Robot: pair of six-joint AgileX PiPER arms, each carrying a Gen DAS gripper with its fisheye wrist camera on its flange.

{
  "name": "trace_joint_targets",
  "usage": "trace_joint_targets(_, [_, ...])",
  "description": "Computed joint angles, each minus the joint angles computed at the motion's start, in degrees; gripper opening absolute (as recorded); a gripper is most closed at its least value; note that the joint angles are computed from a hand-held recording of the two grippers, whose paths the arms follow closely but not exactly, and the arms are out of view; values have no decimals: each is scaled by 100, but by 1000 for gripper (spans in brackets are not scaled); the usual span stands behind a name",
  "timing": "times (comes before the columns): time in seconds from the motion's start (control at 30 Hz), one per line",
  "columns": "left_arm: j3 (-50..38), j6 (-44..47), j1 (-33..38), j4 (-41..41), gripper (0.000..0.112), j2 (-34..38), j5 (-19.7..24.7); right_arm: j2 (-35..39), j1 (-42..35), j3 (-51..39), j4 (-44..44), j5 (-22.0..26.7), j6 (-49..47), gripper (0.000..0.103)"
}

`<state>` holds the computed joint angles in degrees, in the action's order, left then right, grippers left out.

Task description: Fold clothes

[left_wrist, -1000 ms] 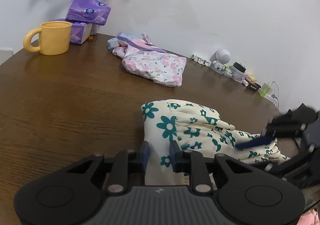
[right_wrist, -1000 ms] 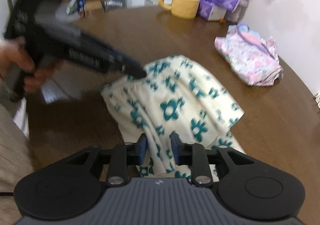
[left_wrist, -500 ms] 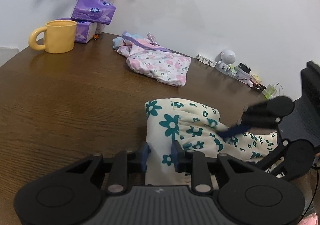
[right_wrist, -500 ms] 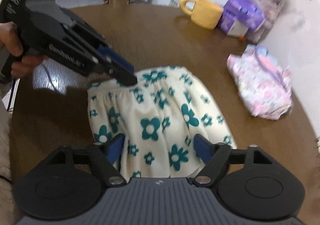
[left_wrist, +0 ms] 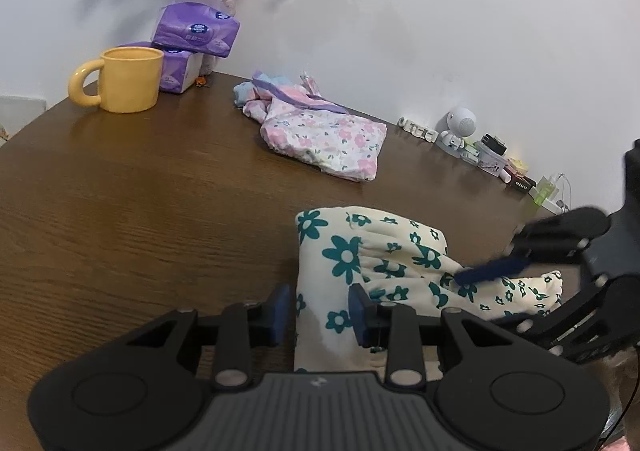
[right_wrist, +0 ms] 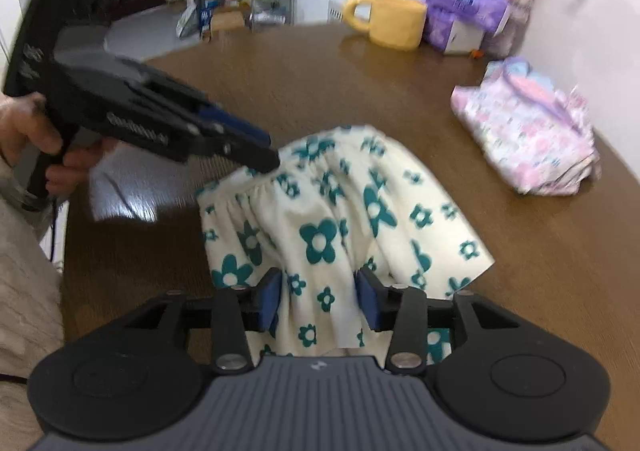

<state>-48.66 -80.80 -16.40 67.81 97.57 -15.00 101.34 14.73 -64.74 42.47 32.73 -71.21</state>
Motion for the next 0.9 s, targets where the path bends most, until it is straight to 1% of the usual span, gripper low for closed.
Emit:
trace_joint_targets(0.03, [5, -53, -12, 46, 31, -19, 22, -110, -20, 66, 121, -99, -101, 60])
trace_joint_targets(0.1, [32, -20, -46, 24, 31, -62, 40, -166, -14, 93, 211, -299, -212, 67])
trace_joint_targets(0.17, [50, 32, -100, -9, 34, -91, 66, -98, 27, -2, 90, -431, -148, 68])
trace_joint_targets(0.2, [60, 92, -122, -49, 36, -97, 66, 16, 51, -124, -41, -432, -67, 68])
trace_joint_targets(0.27, [58, 144, -166, -69, 37, -77, 80, 261, 147, -336, -421, -436, 219, 68])
trace_joint_targets(0.37, [56, 59, -192, 10, 37, -29, 85, 581, 270, -604, -1018, -418, 824, 64])
trace_joint_targets(0.43, [49, -40, -179, 110, 38, -12, 52, 735, 255, -757, -1139, -288, 1113, 52])
trace_joint_targets(0.53, [29, -15, -207, 104, 42, -6, 97, 767, 236, -702, -1059, -315, 1090, 47])
trace_joint_targets(0.6, [5, -76, -214, 158, 43, 18, 99, 746, 248, -638, -1013, -356, 1032, 44])
trace_joint_targets(0.73, [-4, -125, -220, 187, 44, 56, 95, 724, 262, -588, -991, -397, 1008, 40])
trace_joint_targets(0.87, [7, -183, -219, 208, 45, 99, 85, 658, 321, -459, -1000, -569, 1002, 40])
trace_joint_targets(0.9, [15, -194, -222, 205, 48, 107, 88, 643, 332, -431, -999, -604, 1005, 40])
